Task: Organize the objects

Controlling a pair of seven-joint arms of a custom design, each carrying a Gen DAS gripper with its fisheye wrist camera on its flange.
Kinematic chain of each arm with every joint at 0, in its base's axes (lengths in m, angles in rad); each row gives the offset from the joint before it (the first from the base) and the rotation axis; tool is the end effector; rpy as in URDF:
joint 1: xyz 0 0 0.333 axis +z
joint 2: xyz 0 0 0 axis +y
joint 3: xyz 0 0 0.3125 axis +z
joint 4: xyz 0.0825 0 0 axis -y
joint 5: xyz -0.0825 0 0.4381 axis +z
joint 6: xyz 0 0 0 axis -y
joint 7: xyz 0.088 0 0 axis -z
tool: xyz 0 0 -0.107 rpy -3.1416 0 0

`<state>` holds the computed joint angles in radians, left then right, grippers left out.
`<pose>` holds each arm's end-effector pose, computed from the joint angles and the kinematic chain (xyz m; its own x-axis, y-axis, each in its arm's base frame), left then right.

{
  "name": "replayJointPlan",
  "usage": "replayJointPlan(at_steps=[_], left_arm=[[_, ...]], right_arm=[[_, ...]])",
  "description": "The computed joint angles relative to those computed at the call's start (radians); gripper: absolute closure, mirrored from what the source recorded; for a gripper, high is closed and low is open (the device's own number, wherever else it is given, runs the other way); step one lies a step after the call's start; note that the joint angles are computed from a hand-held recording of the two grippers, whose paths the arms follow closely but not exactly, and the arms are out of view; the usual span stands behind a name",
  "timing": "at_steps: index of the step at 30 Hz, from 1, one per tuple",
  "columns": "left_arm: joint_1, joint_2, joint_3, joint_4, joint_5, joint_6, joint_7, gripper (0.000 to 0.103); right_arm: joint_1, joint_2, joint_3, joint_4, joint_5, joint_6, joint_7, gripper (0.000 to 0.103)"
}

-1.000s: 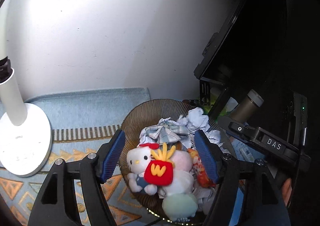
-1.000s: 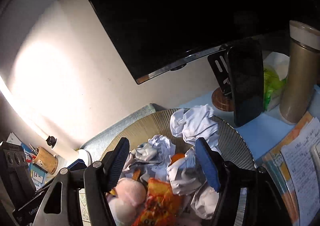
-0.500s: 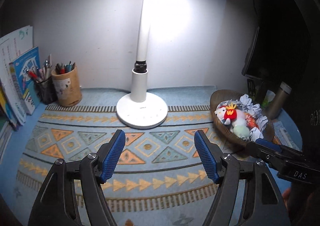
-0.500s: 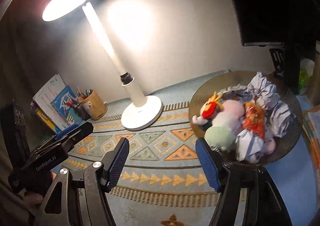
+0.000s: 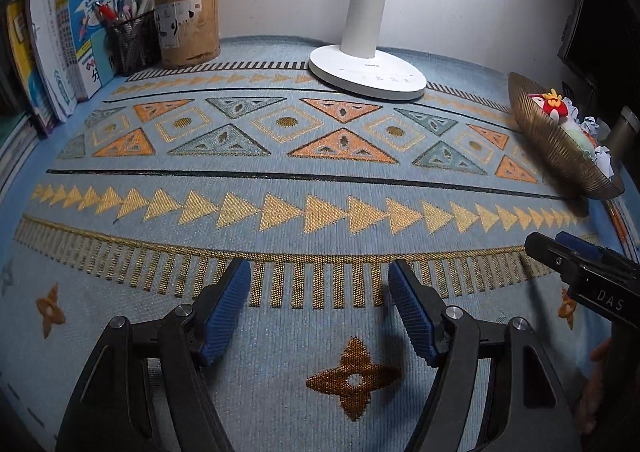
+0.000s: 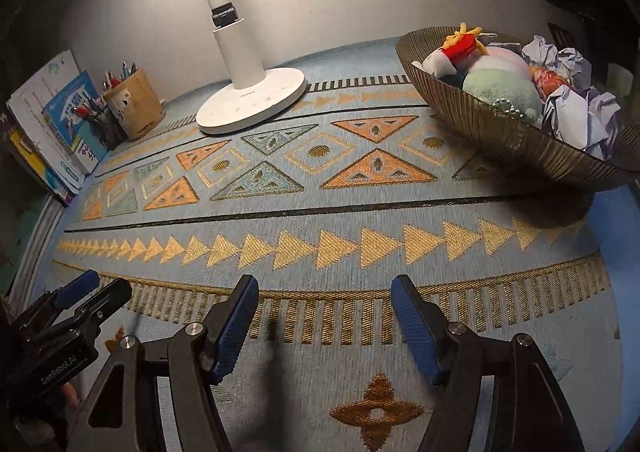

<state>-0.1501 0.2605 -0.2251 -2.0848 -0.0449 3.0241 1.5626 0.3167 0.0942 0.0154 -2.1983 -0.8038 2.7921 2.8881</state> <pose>0.6234 -0.2361 0.3422 -0.3227 -0.9417 0.0948 -0.7537 0.1951 -0.6277 0.5698 0.2315 0.3466 -0.2466 -0.9616 -0.1205 -0.7624 0.2692 -0.5885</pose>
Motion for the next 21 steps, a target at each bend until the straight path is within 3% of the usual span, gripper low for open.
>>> replayJointPlan(at_steps=[2,3,7,9,12,17,19,21], left_arm=[[0.046,0.003,-0.051,0.004,-0.056,-0.009,0.055,0.031],[0.038,0.007,-0.043,0.005,-0.055,-0.004,0.060,0.025],[-0.085,0.007,0.087,0.014,0.116,-0.030,-0.075,0.017],[-0.081,0.016,0.076,0.032,0.146,-0.063,-0.065,0.001],[-0.074,0.021,0.070,0.040,0.167,-0.079,-0.077,0.000],[-0.075,0.021,0.075,0.040,0.191,-0.079,-0.108,0.000],[-0.133,0.017,0.146,0.041,0.276,-0.081,-0.228,0.000],[-0.119,0.018,0.143,0.044,0.282,-0.088,-0.276,0.000]], right_arm=[[0.002,-0.003,-0.003,-0.001,-0.025,-0.005,0.018,0.036],[0.001,-0.002,-0.002,0.000,-0.027,-0.004,0.016,0.036],[0.007,0.003,0.004,0.014,-0.030,-0.042,0.001,0.035],[0.011,0.008,0.008,0.025,-0.027,-0.070,-0.012,0.034],[0.018,0.016,0.012,0.036,-0.018,-0.096,-0.037,0.028],[0.019,0.013,0.007,0.031,-0.026,-0.083,-0.020,0.028],[0.021,0.016,0.008,0.036,-0.026,-0.094,-0.025,0.028],[0.023,0.017,0.009,0.039,-0.027,-0.102,-0.027,0.028]])
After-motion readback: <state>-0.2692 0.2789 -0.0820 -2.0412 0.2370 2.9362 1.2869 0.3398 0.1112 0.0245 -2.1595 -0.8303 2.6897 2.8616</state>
